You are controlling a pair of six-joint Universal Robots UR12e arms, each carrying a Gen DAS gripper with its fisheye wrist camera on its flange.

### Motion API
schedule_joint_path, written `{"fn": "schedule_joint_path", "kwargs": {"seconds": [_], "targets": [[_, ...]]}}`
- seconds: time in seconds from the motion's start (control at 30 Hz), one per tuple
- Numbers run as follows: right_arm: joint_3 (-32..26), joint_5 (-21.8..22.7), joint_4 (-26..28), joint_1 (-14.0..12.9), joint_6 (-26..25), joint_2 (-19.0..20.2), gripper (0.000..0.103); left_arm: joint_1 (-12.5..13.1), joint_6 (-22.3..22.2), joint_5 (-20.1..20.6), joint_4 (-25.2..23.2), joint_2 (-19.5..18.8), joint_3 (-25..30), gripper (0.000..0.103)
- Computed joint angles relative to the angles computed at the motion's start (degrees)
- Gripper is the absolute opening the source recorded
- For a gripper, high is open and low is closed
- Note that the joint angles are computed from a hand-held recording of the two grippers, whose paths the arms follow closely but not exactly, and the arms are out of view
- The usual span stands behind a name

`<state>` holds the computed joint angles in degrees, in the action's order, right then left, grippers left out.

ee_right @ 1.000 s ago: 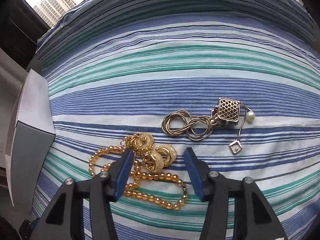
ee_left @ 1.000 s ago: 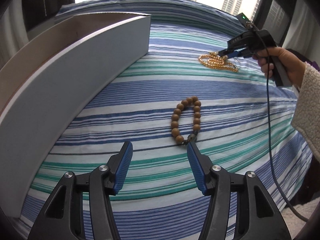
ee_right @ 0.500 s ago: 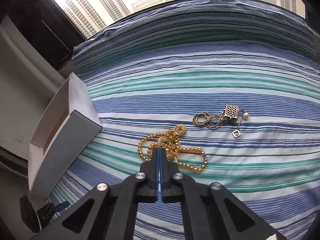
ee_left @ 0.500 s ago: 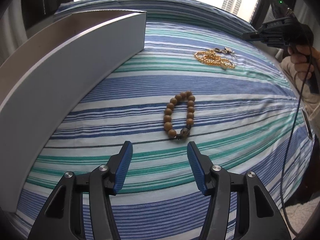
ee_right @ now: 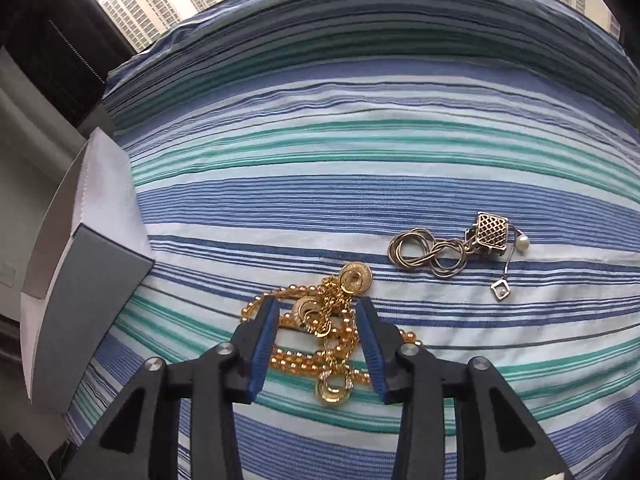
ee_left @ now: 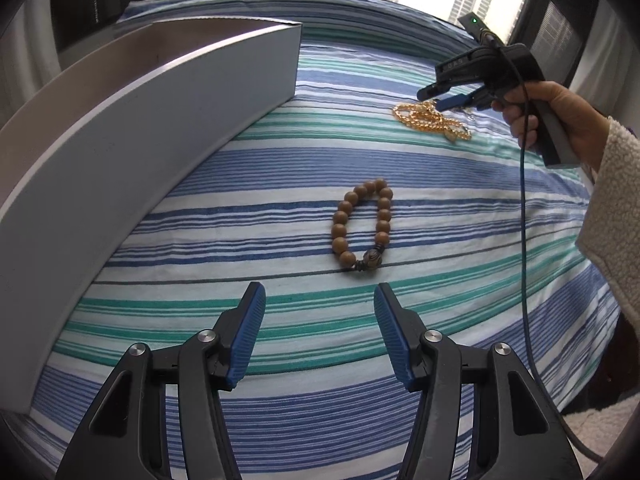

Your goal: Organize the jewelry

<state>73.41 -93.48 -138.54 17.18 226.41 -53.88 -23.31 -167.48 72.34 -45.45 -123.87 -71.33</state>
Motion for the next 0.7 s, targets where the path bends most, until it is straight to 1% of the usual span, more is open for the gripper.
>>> {"fn": "schedule_joint_path", "kwargs": {"seconds": [0.03,0.07,0.1,0.13,0.17,0.23,0.3,0.5,0.57,0.63,0.7], "targets": [[-0.4,0.7,0.4,-0.2,-0.1,0.5,0.04,0.1,-0.3,0.1,-0.2,-0.1,0.1,0.058],[-0.7,1.7,1.0,-0.4,-0.6,0.9,0.031,0.1,-0.5,0.3,-0.5,-0.2,0.1,0.058],[-0.7,1.4,0.7,-0.3,-0.4,1.1,0.018,0.1,-0.7,0.4,-0.8,-0.3,0.1,0.058],[-0.9,0.4,1.4,-0.1,-0.2,1.1,0.009,0.2,-0.9,0.4,-1.1,-0.3,0.1,0.058],[-0.8,-0.7,1.3,0.1,-0.1,0.9,0.009,0.2,-1.0,0.3,-1.2,-0.3,0.0,0.058],[0.7,-1.9,-1.7,0.5,-0.1,0.0,0.009,0.2,-0.6,0.0,-1.4,-0.2,-0.2,0.058],[2.4,-1.7,-4.7,0.8,0.0,-1.2,0.009,0.0,-0.1,0.2,-1.3,-0.1,-0.3,0.058],[6.2,-1.9,-9.6,2.3,-2.5,-5.3,0.009,-0.2,0.6,-0.1,-1.0,0.5,-0.9,0.058],[7.0,-2.3,-9.5,2.7,-3.2,-6.5,0.009,-0.4,0.8,0.0,-1.1,0.6,-1.0,0.058],[7.9,-1.4,-9.4,2.9,-3.4,-7.4,0.009,-0.5,1.0,0.0,-1.0,0.8,-1.2,0.058],[8.2,-0.6,-7.6,3.2,-3.1,-7.9,0.009,-0.5,1.5,-0.1,-0.6,1.1,-1.7,0.058]]}}
